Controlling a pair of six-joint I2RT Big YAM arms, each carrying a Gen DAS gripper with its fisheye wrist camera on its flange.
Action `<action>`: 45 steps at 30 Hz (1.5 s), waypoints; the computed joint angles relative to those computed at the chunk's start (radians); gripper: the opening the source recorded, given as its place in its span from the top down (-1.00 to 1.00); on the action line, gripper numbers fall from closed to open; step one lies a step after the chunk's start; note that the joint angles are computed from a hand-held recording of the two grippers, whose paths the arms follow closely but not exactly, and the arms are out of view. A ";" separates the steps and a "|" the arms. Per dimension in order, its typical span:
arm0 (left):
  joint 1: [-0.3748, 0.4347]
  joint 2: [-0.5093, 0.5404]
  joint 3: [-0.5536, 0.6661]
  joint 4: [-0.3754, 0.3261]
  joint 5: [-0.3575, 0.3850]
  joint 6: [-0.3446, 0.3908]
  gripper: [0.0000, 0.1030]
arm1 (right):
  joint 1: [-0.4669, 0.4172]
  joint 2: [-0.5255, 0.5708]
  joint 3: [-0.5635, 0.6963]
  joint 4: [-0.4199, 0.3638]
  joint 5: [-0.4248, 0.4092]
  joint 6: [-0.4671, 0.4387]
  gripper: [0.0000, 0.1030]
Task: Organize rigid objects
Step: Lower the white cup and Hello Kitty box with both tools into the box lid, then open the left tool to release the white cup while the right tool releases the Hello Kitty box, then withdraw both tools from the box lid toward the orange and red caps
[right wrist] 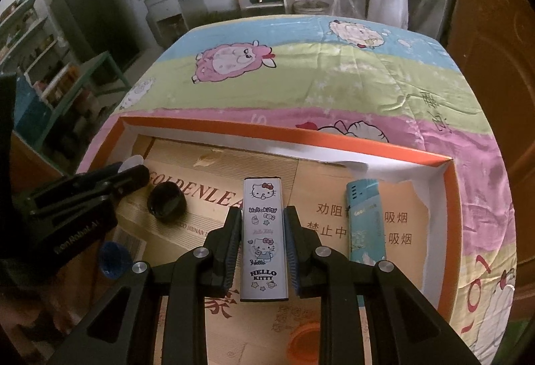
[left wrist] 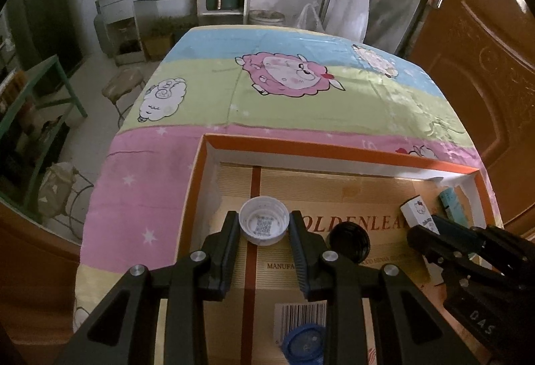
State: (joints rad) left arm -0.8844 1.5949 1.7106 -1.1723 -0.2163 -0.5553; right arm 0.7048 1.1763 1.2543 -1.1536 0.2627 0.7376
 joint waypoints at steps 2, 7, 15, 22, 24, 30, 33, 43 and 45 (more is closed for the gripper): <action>0.003 -0.006 -0.009 0.010 0.009 -0.002 0.40 | 0.003 -0.001 -0.002 0.000 0.004 -0.002 0.48; 0.006 -0.017 -0.022 0.026 0.024 0.000 0.30 | 0.005 -0.007 -0.007 0.008 -0.001 0.002 0.46; 0.001 -0.030 -0.025 0.031 0.026 -0.006 0.06 | 0.012 -0.023 -0.013 0.010 0.011 0.023 0.44; -0.012 -0.052 -0.031 0.040 0.000 -0.009 0.06 | 0.035 -0.041 -0.008 0.005 0.036 0.040 0.44; -0.017 -0.062 -0.034 0.043 -0.008 -0.009 0.06 | 0.047 -0.045 -0.001 -0.003 0.048 0.044 0.44; -0.032 -0.092 -0.038 0.041 -0.039 -0.015 0.06 | 0.079 -0.054 0.018 -0.029 0.078 0.058 0.44; -0.041 -0.106 -0.044 0.038 -0.048 -0.018 0.06 | 0.094 -0.057 0.024 -0.042 0.091 0.069 0.44; -0.077 -0.156 -0.072 0.027 -0.067 -0.035 0.06 | 0.156 -0.072 0.042 -0.094 0.139 0.119 0.44; -0.089 -0.167 -0.077 0.024 -0.074 -0.040 0.06 | 0.172 -0.076 0.044 -0.104 0.149 0.132 0.44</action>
